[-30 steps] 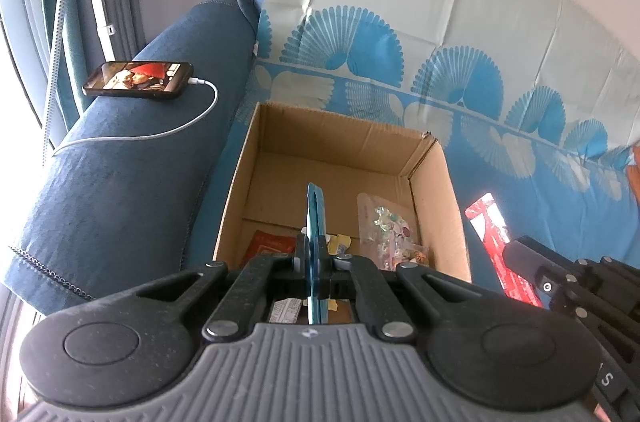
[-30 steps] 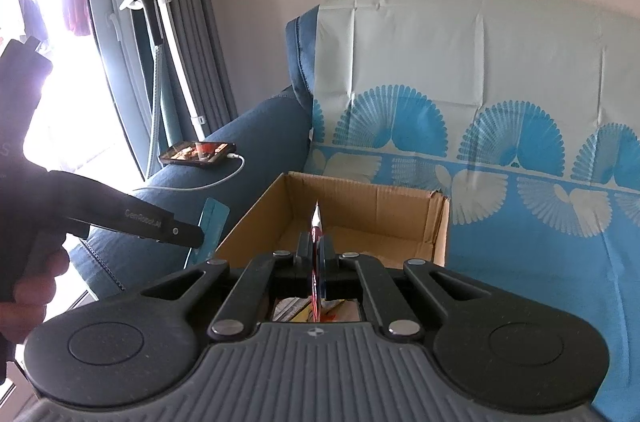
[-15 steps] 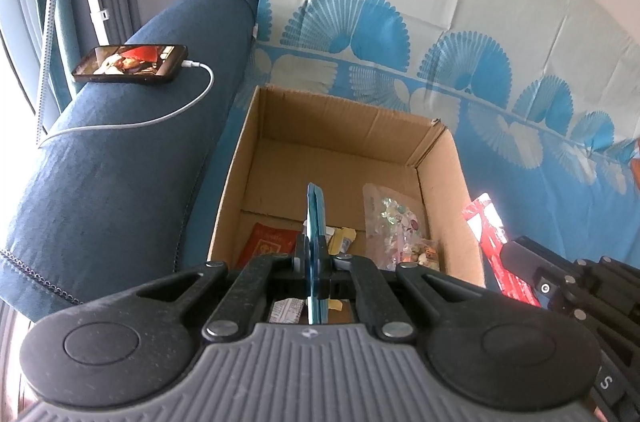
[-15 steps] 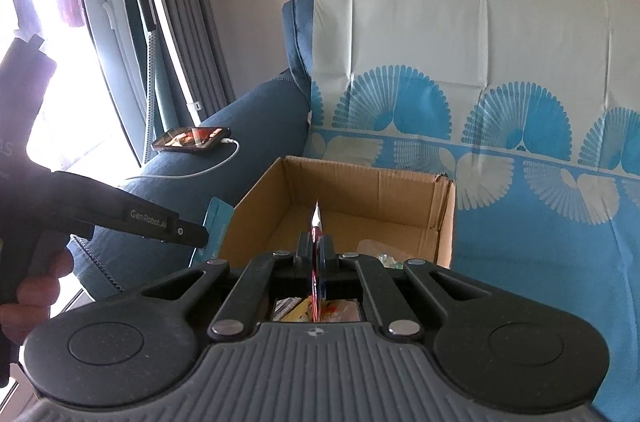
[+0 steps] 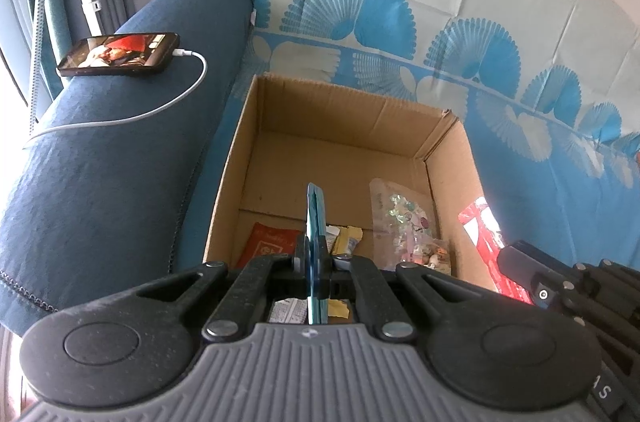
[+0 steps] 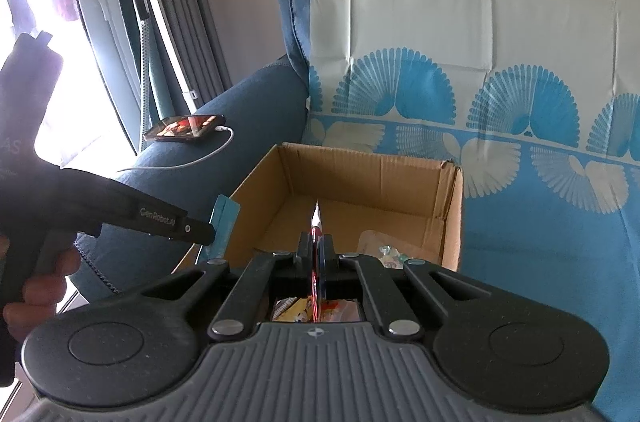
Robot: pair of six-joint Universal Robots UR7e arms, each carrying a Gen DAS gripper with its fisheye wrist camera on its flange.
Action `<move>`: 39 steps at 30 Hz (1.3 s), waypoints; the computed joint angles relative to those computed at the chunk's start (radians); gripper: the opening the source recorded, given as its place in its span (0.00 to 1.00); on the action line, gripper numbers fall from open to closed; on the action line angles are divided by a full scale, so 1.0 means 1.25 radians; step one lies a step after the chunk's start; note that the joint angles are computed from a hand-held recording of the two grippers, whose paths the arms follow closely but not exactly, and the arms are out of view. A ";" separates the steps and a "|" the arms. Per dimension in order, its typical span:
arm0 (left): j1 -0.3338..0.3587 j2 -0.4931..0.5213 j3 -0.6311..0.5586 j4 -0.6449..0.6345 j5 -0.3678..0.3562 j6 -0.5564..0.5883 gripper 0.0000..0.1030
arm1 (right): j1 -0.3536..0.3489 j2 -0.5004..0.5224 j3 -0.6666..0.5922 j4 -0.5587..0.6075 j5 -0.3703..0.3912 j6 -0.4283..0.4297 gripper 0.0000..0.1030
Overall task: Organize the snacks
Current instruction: 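Carry the blue and red stick packets over the box with both tools, then open both tools to drop the stick packets into the box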
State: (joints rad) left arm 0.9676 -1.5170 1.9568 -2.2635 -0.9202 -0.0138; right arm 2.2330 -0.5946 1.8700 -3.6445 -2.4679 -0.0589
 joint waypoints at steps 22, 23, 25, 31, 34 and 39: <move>0.022 0.065 -0.013 -0.004 0.023 0.011 0.01 | -0.036 0.009 -0.016 0.030 0.013 0.023 0.03; 0.024 0.069 -0.014 -0.005 0.025 0.012 0.01 | -0.037 0.011 -0.018 0.031 0.012 0.024 0.03; 0.029 0.079 -0.017 -0.005 0.031 0.011 0.01 | -0.040 0.014 -0.024 0.038 0.006 0.031 0.03; 0.040 0.091 -0.034 0.036 0.042 -0.032 1.00 | -0.053 0.007 -0.024 0.076 0.002 0.077 0.42; 0.032 0.069 -0.009 0.000 0.062 -0.027 1.00 | -0.043 0.015 -0.026 0.052 -0.028 0.067 0.62; 0.027 0.043 -0.016 0.082 0.059 -0.073 1.00 | -0.024 0.000 -0.008 0.076 -0.043 0.106 0.74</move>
